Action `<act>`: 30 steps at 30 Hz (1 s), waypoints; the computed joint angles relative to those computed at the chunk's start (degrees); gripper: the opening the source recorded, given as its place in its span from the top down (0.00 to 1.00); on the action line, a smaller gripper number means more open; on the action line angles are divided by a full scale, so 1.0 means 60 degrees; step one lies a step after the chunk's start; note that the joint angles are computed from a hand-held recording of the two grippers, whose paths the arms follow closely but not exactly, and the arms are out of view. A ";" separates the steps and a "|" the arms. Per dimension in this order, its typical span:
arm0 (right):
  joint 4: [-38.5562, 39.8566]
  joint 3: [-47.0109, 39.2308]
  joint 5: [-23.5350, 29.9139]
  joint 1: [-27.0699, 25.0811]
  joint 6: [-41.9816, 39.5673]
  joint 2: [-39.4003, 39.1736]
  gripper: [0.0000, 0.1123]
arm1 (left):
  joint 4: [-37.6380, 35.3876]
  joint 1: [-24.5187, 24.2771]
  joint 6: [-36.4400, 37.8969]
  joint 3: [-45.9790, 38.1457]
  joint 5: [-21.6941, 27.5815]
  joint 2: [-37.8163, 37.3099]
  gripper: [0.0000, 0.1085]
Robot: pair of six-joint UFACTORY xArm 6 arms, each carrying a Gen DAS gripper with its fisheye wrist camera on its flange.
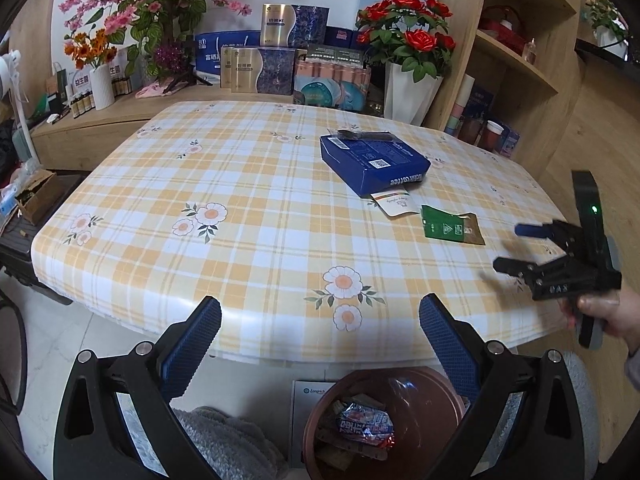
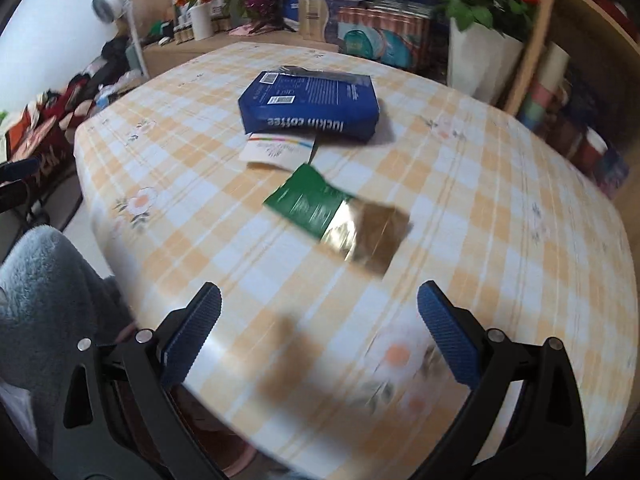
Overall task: Collect trash
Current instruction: 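Move the right tool to the green-and-gold sachet and grasp it, then lift the sachet with the right tool while the left tool grasps the wrapped black utensil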
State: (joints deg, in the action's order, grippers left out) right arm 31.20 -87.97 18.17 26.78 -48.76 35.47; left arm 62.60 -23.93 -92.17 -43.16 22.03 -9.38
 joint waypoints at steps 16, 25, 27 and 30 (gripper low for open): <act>-0.1693 -0.8268 0.5039 -0.0397 0.0726 0.4911 0.27 | -0.0063 0.0992 0.0350 -0.1338 -0.1336 0.1777 0.11; -0.1428 -0.6017 0.3357 -0.0230 0.0033 0.3702 0.52 | -0.0197 0.0971 0.0372 -0.1519 -0.1674 0.2183 0.11; -0.1337 -0.5486 0.2874 -0.0204 0.0062 0.3413 0.64 | -0.0178 0.0983 0.0403 -0.1553 -0.1733 0.2213 0.11; 0.0188 -0.4348 0.1971 -0.0254 -0.0509 0.2685 0.79 | -0.0460 0.1112 0.0930 -0.1721 -0.2008 0.2379 0.11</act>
State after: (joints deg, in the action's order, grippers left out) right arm 32.32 -114.06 29.99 25.25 -51.82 51.58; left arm 59.84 -17.26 -86.59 -53.49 9.98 4.90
